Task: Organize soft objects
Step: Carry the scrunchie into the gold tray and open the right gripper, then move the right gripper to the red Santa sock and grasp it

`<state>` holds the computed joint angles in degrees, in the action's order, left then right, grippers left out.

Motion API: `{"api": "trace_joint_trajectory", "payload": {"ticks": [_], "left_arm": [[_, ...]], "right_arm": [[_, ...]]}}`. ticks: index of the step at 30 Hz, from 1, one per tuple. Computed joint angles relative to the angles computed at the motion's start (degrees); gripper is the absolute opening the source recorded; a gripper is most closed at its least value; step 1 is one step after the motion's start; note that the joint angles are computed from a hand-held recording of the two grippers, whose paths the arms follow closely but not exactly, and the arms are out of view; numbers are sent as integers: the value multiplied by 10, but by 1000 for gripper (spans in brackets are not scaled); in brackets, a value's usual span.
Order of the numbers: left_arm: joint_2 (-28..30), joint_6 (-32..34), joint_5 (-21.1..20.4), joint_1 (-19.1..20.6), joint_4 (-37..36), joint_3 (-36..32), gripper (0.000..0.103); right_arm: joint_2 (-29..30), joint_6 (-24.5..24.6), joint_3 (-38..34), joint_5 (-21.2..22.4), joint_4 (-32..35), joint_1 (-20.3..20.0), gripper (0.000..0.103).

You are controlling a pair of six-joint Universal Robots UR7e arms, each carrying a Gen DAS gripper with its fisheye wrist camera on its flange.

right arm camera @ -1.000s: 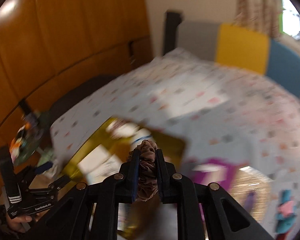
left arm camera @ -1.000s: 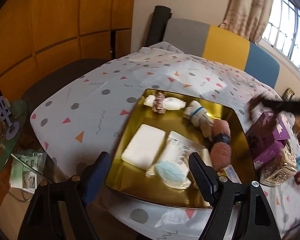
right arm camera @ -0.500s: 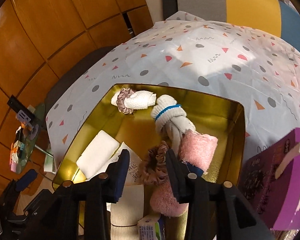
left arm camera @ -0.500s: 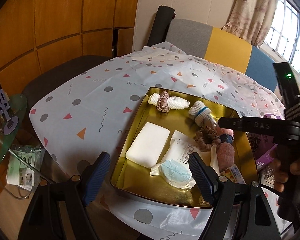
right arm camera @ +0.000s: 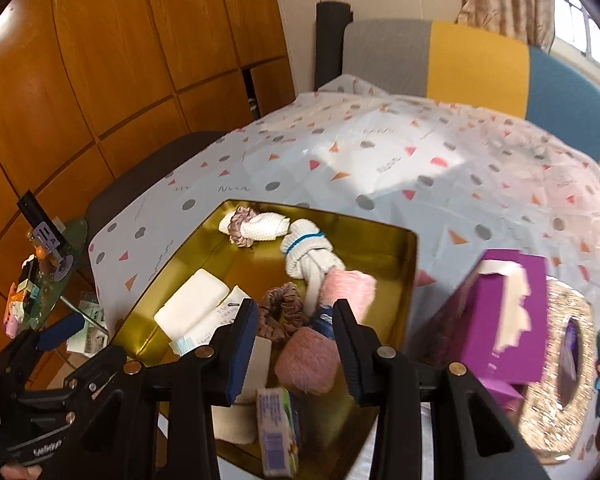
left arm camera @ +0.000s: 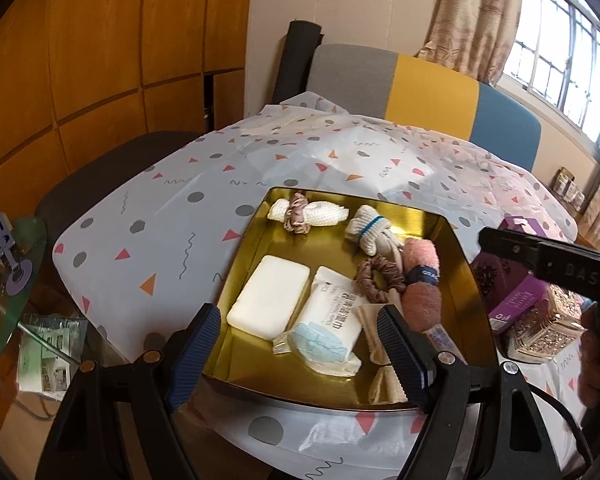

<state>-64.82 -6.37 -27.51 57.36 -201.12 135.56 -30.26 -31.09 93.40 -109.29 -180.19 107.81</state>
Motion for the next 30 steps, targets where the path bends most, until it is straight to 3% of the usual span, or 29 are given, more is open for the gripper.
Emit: {"api": "trace_joint_trajectory", "payload": {"ticks": [10, 18, 25, 30], "left_arm": [[9, 11, -8, -20, 5, 0, 81], [23, 18, -16, -33, 15, -3, 81], [39, 33, -28, -45, 21, -12, 81], [51, 51, -52, -51, 19, -22, 81]], "right_arm": [[-72, -5, 80, 3, -109, -19, 40], [-132, 14, 120, -20, -168, -61, 40], [-182, 46, 147, -54, -203, -110, 40], [-224, 103, 159, -92, -211, -151, 40]]}}
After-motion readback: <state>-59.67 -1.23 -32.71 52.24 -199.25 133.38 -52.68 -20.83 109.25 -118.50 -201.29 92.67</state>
